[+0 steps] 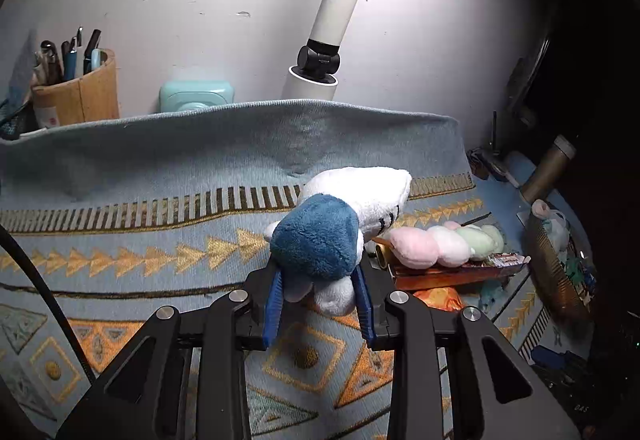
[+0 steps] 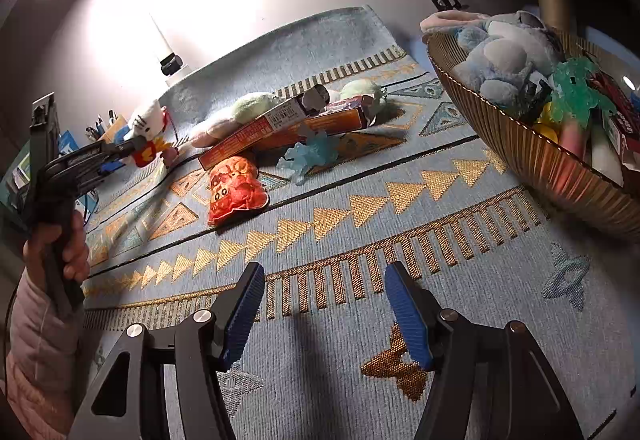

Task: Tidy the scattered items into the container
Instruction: 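Grasp the blue-white plush with the left tool while the right tool grasps the orange snack bag, then carry the plush and snack bag into the bowl and release both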

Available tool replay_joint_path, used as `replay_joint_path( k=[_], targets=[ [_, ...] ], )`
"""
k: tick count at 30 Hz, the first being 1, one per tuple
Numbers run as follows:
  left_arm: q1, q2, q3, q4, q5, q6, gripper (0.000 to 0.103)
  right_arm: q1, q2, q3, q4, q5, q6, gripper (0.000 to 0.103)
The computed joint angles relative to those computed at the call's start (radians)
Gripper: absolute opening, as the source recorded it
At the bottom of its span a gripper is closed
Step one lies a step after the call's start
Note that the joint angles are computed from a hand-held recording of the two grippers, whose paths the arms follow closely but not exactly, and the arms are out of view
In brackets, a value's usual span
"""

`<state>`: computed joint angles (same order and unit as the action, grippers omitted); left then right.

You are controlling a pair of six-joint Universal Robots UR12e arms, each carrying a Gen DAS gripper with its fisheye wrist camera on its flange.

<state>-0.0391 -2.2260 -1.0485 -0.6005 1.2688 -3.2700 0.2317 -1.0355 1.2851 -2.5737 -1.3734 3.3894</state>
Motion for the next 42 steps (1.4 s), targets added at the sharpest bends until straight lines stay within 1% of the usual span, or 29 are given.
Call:
replay_joint_path(
  k=[3,4,6,7,8,9,12,14,15,17,20,23,26,27,29,31,32,34,37,40,42],
  targets=[
    [0.007,0.069,-0.116,0.039,-0.021,-0.029,0.028,0.001,0.004,-0.014,0.023,0.005,-0.014,0.061],
    [0.004,0.083,-0.147,0.062,-0.014,-0.041,0.028,0.001,0.008,-0.023,0.036,0.024,-0.023,0.061],
    [-0.004,0.114,-0.208,0.105,0.022,-0.050,0.028,0.001,0.021,-0.052,0.061,0.080,-0.029,0.061],
    [-0.007,0.126,-0.233,0.124,0.047,-0.053,0.028,0.005,0.029,-0.070,0.068,0.096,-0.029,0.061],
    [-0.013,0.129,-0.246,0.138,0.071,-0.058,0.028,0.011,0.041,-0.094,0.074,0.104,-0.036,0.061],
    [-0.015,0.133,-0.261,0.151,0.078,-0.062,0.028,0.019,0.055,-0.126,0.092,0.102,-0.054,0.061],
    [-0.005,0.131,-0.284,0.183,0.042,-0.086,0.028,0.045,0.118,-0.250,0.206,0.085,-0.151,0.061],
    [-0.011,0.123,-0.268,0.141,0.048,-0.075,0.028,0.059,0.161,-0.322,0.266,0.046,-0.176,0.061],
    [-0.011,0.123,-0.271,0.150,0.044,-0.073,0.028,0.067,0.182,-0.355,0.287,0.012,-0.178,0.061],
    [-0.010,0.126,-0.277,0.161,0.038,-0.073,0.028,0.079,0.212,-0.401,0.300,-0.039,-0.189,0.061],
    [-0.004,0.126,-0.278,0.156,0.021,-0.095,0.028,0.086,0.248,-0.463,0.348,-0.063,-0.216,0.063],
    [-0.001,0.128,-0.285,0.171,0.011,-0.109,0.028,0.095,0.277,-0.505,0.347,-0.098,-0.238,0.063],
    [-0.003,0.129,-0.285,0.166,0.013,-0.104,0.028,0.109,0.294,-0.519,0.321,-0.157,-0.278,0.064],
    [-0.004,0.128,-0.284,0.164,0.014,-0.103,0.028,0.110,0.295,-0.522,0.320,-0.165,-0.282,0.063],
    [-0.004,0.129,-0.287,0.168,0.013,-0.102,0.028,0.108,0.290,-0.510,0.301,-0.167,-0.276,0.046],
    [-0.005,0.130,-0.291,0.175,0.012,-0.100,0.028,0.101,0.280,-0.490,0.281,-0.146,-0.257,0.037],
    [-0.005,0.131,-0.293,0.178,0.013,-0.099,0.028,0.098,0.274,-0.482,0.278,-0.134,-0.251,0.035],
    [-0.006,0.132,-0.296,0.183,0.014,-0.098,0.028,0.092,0.256,-0.457,0.282,-0.102,-0.238,0.032],
    [-0.006,0.132,-0.300,0.198,0.011,-0.097,0.028,0.072,0.203,-0.373,0.275,0.020,-0.195,0.030],
    [-0.013,0.135,-0.301,0.193,0.023,-0.085,0.028,0.049,0.128,-0.246,0.211,0.125,-0.135,0.030],
    [-0.023,0.138,-0.297,0.178,0.034,-0.060,0.028,0.034,0.081,-0.166,0.161,0.168,-0.099,0.030]
  ],
)
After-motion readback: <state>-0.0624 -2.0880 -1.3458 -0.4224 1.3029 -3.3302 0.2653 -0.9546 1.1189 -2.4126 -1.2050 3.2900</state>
